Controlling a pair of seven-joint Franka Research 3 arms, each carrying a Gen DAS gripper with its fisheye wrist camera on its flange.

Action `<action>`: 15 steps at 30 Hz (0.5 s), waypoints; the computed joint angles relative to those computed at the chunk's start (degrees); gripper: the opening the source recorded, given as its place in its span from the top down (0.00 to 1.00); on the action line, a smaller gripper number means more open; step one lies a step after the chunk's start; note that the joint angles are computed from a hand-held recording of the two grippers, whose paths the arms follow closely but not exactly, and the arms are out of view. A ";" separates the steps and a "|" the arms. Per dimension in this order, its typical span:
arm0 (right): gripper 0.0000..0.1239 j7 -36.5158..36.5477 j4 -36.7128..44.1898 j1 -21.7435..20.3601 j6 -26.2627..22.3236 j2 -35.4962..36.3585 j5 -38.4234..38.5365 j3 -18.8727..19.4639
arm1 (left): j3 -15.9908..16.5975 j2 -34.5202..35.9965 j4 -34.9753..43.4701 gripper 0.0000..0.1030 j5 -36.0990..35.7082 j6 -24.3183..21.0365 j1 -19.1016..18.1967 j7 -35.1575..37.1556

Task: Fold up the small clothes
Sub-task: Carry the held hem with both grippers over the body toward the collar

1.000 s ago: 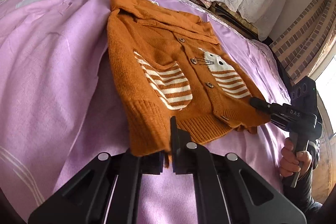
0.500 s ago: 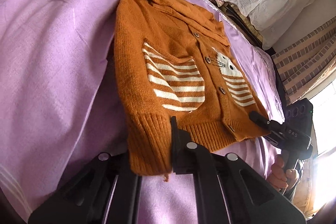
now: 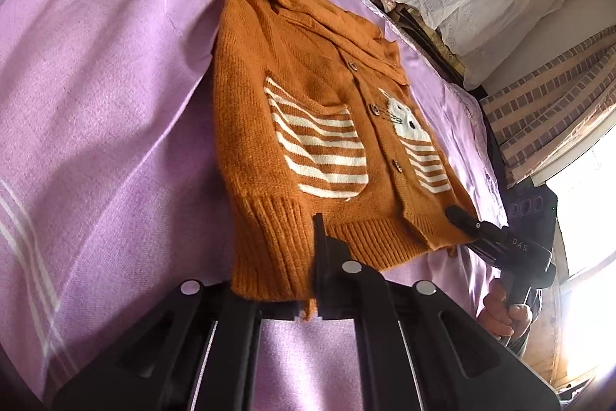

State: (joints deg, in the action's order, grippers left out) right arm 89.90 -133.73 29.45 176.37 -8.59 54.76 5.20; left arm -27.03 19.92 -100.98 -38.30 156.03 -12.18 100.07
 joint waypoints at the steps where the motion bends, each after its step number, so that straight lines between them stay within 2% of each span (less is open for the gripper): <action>1: 0.93 -1.07 0.22 0.47 0.35 0.00 1.00 -0.25 | -0.02 -0.03 0.08 0.96 0.13 -0.06 0.00 0.14; 4: 0.92 -1.34 0.59 0.35 -1.06 0.26 1.08 -0.42 | -0.05 0.52 0.51 0.96 0.04 -0.79 0.15 0.29; 5: 0.88 -2.54 1.17 0.56 -3.12 0.63 2.64 -1.06 | -0.30 0.83 0.71 0.96 -0.62 -1.16 0.50 0.51; 7: 0.85 -7.53 1.96 1.24 -4.55 0.90 10.36 -1.88 | -0.91 1.02 0.77 0.93 -2.42 -1.48 1.25 1.47; 9: 0.76 -12.03 2.18 1.08 -5.04 0.49 15.72 -1.58 | -0.80 1.36 1.16 0.93 -2.86 -1.74 1.10 1.47; 10: 0.75 -13.25 2.23 0.81 -5.00 0.40 17.05 -1.20 | -0.71 1.46 1.31 0.93 -2.86 -1.84 1.00 1.44; 13: 0.76 -10.50 2.07 -0.61 -4.90 0.75 14.04 0.37 | -0.14 1.86 1.96 0.93 -1.80 -2.09 0.41 0.89; 15: 0.86 -6.49 1.62 -1.43 -3.79 1.01 10.02 1.38 | -0.04 1.76 1.81 0.93 -1.14 -1.55 0.22 0.89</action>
